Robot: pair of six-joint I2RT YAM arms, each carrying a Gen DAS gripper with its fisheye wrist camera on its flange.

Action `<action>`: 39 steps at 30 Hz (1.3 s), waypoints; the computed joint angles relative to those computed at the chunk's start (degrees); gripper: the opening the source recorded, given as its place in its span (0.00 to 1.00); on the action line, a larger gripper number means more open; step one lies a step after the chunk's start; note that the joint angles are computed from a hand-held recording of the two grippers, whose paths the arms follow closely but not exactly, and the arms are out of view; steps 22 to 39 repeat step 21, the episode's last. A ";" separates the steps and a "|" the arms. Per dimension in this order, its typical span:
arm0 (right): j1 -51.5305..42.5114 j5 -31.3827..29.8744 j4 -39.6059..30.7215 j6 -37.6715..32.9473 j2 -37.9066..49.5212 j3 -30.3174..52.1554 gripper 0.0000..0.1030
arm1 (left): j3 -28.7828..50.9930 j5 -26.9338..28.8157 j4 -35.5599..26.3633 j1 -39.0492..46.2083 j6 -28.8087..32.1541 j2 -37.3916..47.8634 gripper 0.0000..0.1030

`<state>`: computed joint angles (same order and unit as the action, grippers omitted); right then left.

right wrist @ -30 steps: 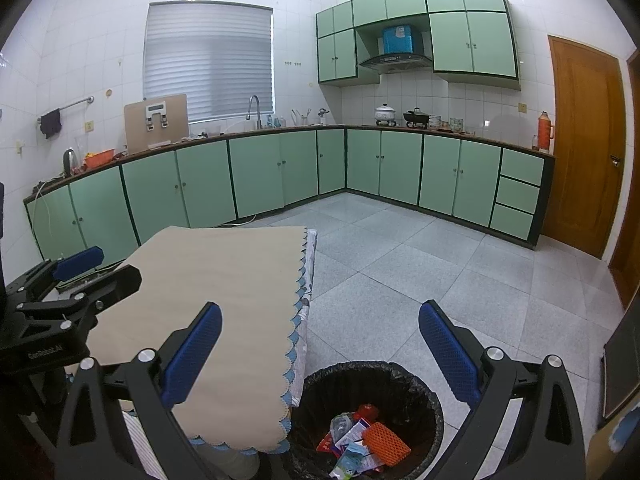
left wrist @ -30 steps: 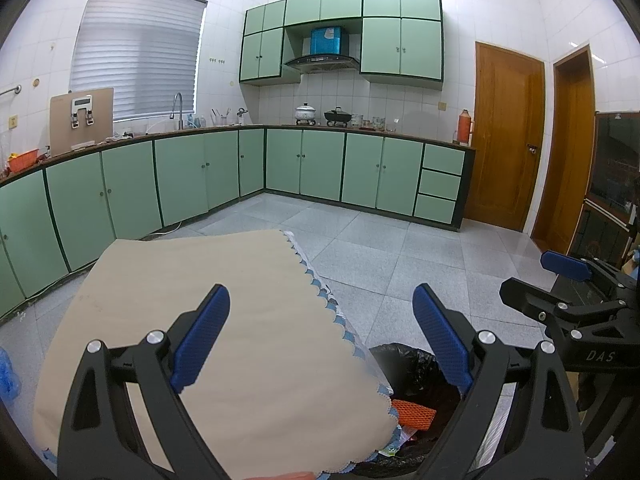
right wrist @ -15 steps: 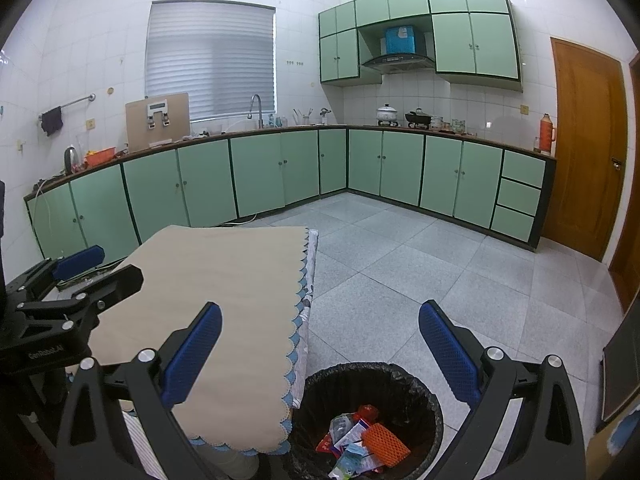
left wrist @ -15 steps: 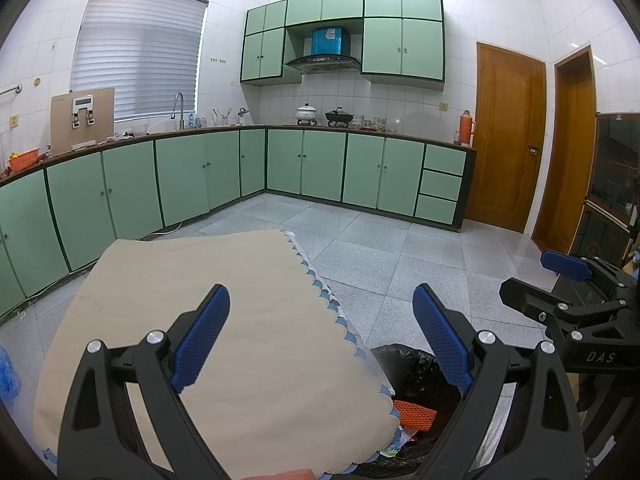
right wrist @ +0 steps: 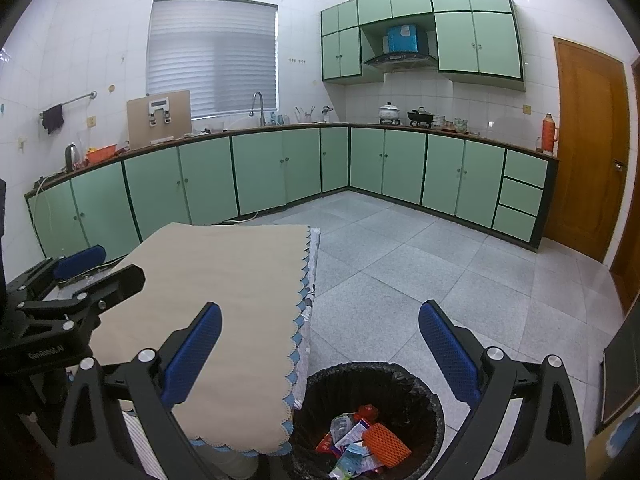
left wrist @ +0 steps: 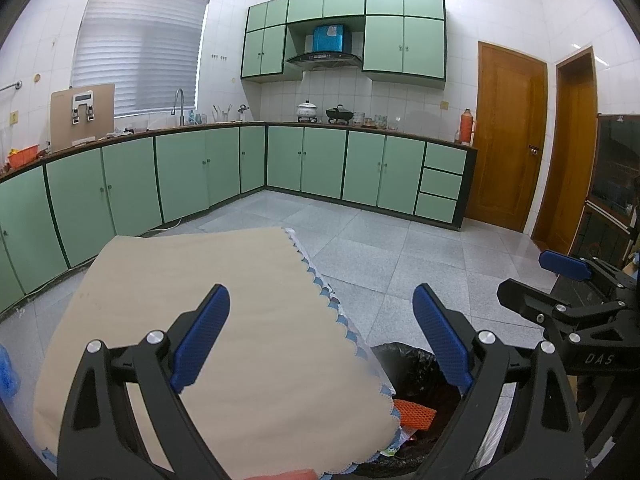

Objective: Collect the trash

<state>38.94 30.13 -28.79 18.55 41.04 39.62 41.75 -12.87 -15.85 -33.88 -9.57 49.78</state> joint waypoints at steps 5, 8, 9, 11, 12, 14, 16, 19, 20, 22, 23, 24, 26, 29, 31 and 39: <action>-1.34 -1.46 0.65 -0.47 0.47 -0.44 0.94 | 0.11 0.87 0.30 0.96 -0.02 0.78 0.87; -1.90 -2.19 1.06 -0.67 0.85 -0.60 0.94 | -0.03 0.39 0.40 0.53 -0.53 1.02 0.87; -2.02 -2.39 1.21 -0.68 1.02 -0.66 0.94 | -0.13 0.47 0.53 0.55 -0.66 1.10 0.87; -2.26 -2.81 1.48 -0.72 1.43 -0.74 0.94 | -0.27 0.69 0.66 0.76 -0.71 1.31 0.87; -2.23 -2.84 1.56 -0.72 1.63 -0.71 0.94 | -0.15 1.05 0.74 1.15 -0.56 1.53 0.87; -2.29 -3.00 1.82 -0.79 1.85 -0.81 0.94 | -0.10 0.88 0.65 1.11 -0.64 1.63 0.87; -2.30 -3.04 1.91 -0.74 1.93 -0.83 0.94 | -0.02 0.93 0.43 1.13 -0.93 1.75 0.87; -2.32 -3.04 1.83 -0.78 1.93 -0.78 0.94 | -0.12 1.25 0.55 1.55 -0.90 2.10 0.87; -2.36 -3.09 1.95 -0.75 2.05 -0.85 0.94 | -0.11 1.29 0.53 1.60 -0.89 2.18 0.87; -2.39 -3.12 2.04 -0.72 2.12 -0.91 0.94 | -0.25 1.20 0.53 1.52 -0.94 2.10 0.87; -2.39 -3.12 2.04 -0.72 2.12 -0.91 0.94 | -0.25 1.20 0.53 1.52 -0.94 2.10 0.87; -2.39 -3.12 2.04 -0.72 2.12 -0.91 0.94 | -0.25 1.20 0.53 1.52 -0.94 2.10 0.87; -2.39 -3.12 2.04 -0.72 2.12 -0.91 0.94 | -0.25 1.20 0.53 1.52 -0.94 2.10 0.87; -2.39 -3.12 2.04 -0.72 2.12 -0.91 0.94 | -0.25 1.20 0.53 1.52 -0.94 2.10 0.87; -2.39 -3.12 2.04 -0.72 2.12 -0.91 0.94 | -0.25 1.20 0.53 1.52 -0.94 2.10 0.87; -2.39 -3.12 2.04 -0.72 2.12 -0.91 0.94 | -0.25 1.20 0.53 1.52 -0.94 2.10 0.87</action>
